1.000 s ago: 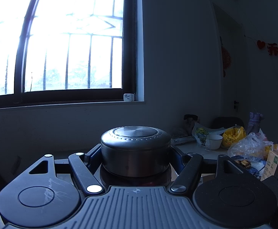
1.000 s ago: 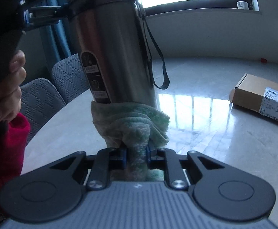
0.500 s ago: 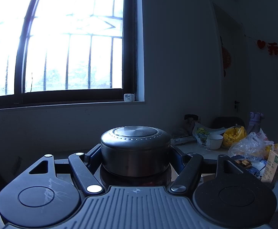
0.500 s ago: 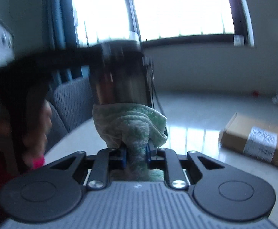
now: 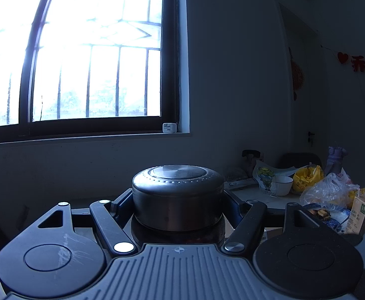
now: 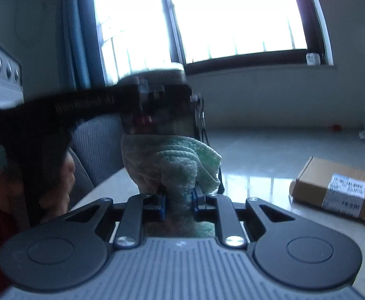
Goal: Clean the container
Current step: 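Keep wiping the thermos side with the towel in the right gripper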
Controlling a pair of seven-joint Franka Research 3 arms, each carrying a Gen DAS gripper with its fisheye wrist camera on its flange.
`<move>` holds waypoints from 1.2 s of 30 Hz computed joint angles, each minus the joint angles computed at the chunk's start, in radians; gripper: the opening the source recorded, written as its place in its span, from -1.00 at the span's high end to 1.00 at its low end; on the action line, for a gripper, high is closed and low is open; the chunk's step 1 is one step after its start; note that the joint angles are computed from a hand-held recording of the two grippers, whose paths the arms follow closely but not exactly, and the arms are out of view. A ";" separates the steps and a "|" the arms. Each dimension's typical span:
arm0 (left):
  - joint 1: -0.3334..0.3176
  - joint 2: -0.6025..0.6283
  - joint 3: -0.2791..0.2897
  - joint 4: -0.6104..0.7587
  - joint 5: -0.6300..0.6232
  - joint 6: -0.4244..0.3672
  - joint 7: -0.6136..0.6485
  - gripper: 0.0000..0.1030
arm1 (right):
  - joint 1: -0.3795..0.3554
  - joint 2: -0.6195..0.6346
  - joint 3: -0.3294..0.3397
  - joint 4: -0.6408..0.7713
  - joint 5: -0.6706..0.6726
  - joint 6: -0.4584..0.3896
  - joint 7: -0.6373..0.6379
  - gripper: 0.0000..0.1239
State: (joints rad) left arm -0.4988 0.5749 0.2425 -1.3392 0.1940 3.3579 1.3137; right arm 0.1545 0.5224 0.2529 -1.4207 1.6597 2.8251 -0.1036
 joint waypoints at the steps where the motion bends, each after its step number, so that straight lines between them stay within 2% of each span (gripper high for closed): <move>1: 0.000 0.000 0.000 0.000 0.000 0.000 0.000 -0.40 | 0.005 0.004 -0.004 0.000 -0.020 0.002 0.022 0.71; 4: -0.005 0.001 0.006 0.000 -0.004 0.001 0.001 -0.40 | 0.010 0.027 -0.006 0.011 -0.081 0.002 0.091 0.71; 10: -0.017 0.003 0.021 -0.001 -0.014 0.004 0.005 -0.40 | 0.030 0.090 -0.006 0.047 -0.292 0.031 0.277 0.71; 15: -0.023 0.005 0.028 0.002 -0.020 0.001 0.010 -0.40 | 0.020 0.121 0.009 0.064 -0.416 0.027 0.392 0.71; 24: -0.025 0.006 0.031 0.004 -0.020 -0.001 0.011 -0.41 | -0.023 0.129 0.074 0.038 -0.520 0.059 0.451 0.71; 29: -0.020 0.000 0.026 -0.003 -0.017 0.001 0.013 -0.41 | -0.077 0.086 0.149 -0.009 -0.438 0.100 0.340 0.71; 36: -0.017 -0.002 0.023 -0.004 -0.016 0.000 0.015 -0.41 | -0.154 0.008 0.225 -0.019 -0.054 0.100 -0.023 0.71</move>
